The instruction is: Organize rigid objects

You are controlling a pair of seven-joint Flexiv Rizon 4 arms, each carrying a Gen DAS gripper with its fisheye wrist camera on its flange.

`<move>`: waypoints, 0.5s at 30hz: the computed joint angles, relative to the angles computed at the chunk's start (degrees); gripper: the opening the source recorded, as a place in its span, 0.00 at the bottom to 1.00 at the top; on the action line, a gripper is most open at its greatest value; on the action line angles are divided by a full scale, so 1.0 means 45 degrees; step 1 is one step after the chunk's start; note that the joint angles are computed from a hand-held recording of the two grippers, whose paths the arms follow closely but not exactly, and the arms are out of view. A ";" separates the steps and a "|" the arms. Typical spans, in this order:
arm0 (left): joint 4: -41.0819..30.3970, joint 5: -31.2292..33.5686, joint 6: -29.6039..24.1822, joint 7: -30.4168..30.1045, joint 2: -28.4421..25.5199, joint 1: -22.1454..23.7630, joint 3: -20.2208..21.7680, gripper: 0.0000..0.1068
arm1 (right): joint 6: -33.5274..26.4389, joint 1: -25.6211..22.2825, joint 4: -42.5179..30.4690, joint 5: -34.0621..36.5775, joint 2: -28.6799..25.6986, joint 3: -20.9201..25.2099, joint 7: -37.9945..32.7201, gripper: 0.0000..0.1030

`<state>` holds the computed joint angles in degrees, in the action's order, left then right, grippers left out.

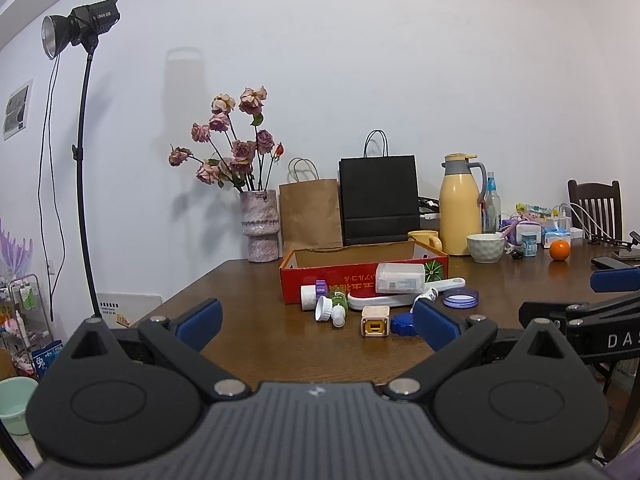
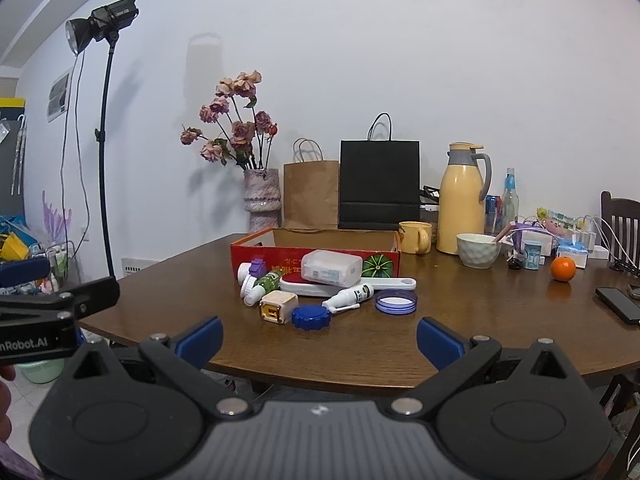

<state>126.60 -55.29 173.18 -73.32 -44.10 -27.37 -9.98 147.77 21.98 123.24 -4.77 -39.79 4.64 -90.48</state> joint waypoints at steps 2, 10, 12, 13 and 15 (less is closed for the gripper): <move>-0.0003 0.0006 0.0002 0.0008 0.0000 0.0001 0.0008 0.96 | 0.0041 0.0003 0.0010 -0.0011 -0.0001 0.0004 -0.0026 1.00; 0.0028 0.0029 -0.0015 -0.0018 -0.0001 0.0015 0.0015 0.96 | 0.0002 -0.0017 0.0000 -0.0031 -0.0046 0.0038 0.0089 1.00; 0.0030 0.0093 -0.0024 -0.0024 -0.0013 0.0032 0.0038 0.96 | 0.0042 0.0019 -0.0013 -0.0010 -0.0076 -0.0002 0.0013 1.00; 0.0022 0.0202 -0.0035 0.0008 -0.0010 0.0060 0.0084 0.96 | 0.0147 0.0112 -0.0053 0.0108 -0.0130 -0.0069 -0.0153 1.00; -0.0058 0.0261 0.0015 0.0076 -0.0047 0.0100 0.0147 0.96 | 0.0312 0.0489 -0.0221 0.0742 -0.0236 -0.0279 -0.0643 1.00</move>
